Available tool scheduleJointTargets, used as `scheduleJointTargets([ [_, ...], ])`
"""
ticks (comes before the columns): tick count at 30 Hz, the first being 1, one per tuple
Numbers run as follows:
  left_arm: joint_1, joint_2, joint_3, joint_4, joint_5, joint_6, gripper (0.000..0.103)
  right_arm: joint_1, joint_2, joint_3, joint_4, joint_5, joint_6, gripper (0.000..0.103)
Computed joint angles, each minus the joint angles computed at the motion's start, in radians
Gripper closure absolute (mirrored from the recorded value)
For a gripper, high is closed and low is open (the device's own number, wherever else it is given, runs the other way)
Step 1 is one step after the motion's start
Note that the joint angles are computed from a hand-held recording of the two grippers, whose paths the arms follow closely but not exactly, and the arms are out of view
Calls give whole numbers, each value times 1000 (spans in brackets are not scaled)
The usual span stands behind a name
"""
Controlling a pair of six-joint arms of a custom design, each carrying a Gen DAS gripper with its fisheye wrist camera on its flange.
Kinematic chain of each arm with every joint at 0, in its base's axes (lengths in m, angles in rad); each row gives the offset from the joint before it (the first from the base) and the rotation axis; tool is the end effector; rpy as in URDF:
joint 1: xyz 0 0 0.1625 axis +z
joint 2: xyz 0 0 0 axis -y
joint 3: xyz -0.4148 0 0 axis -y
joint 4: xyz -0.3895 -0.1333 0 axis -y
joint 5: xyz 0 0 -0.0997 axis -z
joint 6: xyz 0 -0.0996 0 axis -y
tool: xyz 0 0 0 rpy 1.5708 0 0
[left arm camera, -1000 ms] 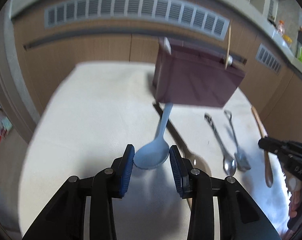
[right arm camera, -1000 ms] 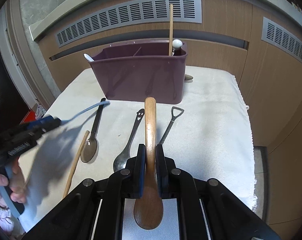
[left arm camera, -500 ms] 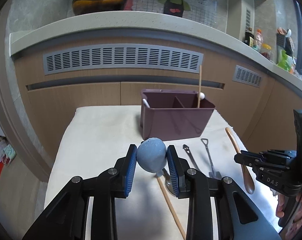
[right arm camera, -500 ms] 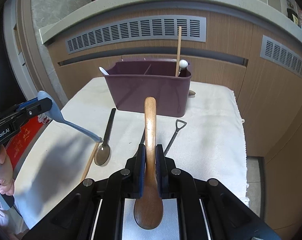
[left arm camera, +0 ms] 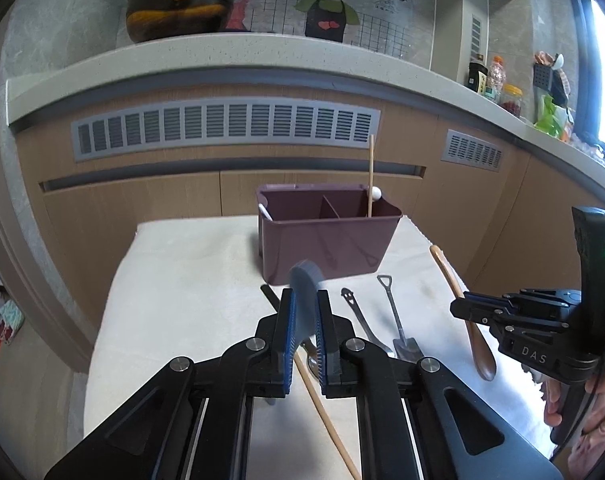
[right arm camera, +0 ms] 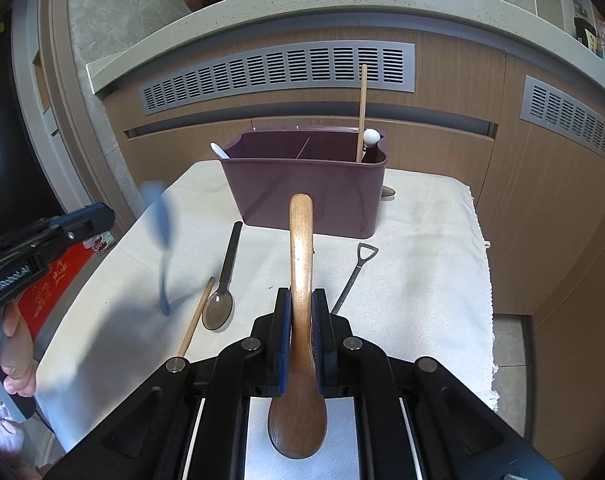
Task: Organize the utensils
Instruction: 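Grasp the blue plastic spoon with the left gripper while the right holds the wooden spoon, then lift both spoons over the maroon caddy and open both grippers to drop them in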
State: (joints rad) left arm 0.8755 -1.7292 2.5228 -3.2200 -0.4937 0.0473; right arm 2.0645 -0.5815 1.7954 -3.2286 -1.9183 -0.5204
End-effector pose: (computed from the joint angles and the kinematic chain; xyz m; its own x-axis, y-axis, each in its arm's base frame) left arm -0.0281 -0.3786 0.3388 -0.7690 -0.1829 -0.6125 0.4570 0.5128 -0.7268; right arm 0.3780 -0.4927 -0.0164 -0.5657 -0.6703 0.4804 -0.8174 0.5325 -0.2197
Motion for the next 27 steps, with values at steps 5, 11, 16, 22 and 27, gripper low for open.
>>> scheduleJointTargets([
  [5,69,-18,-30,133,-59,-90,95,-5,3,-5,7,-5,0,94],
  [11,182,41,-127,301,-220,-85,88,-20,14,-22,37,-13,16,94],
  [16,278,171,-296,478,-336,81,47,-33,9,-14,41,-20,7,94],
  [22,349,305,-484,725,-384,99,44,-55,14,-28,68,-24,19,94],
  [27,356,385,-539,783,-386,131,44,-64,20,-39,88,-27,22,94],
])
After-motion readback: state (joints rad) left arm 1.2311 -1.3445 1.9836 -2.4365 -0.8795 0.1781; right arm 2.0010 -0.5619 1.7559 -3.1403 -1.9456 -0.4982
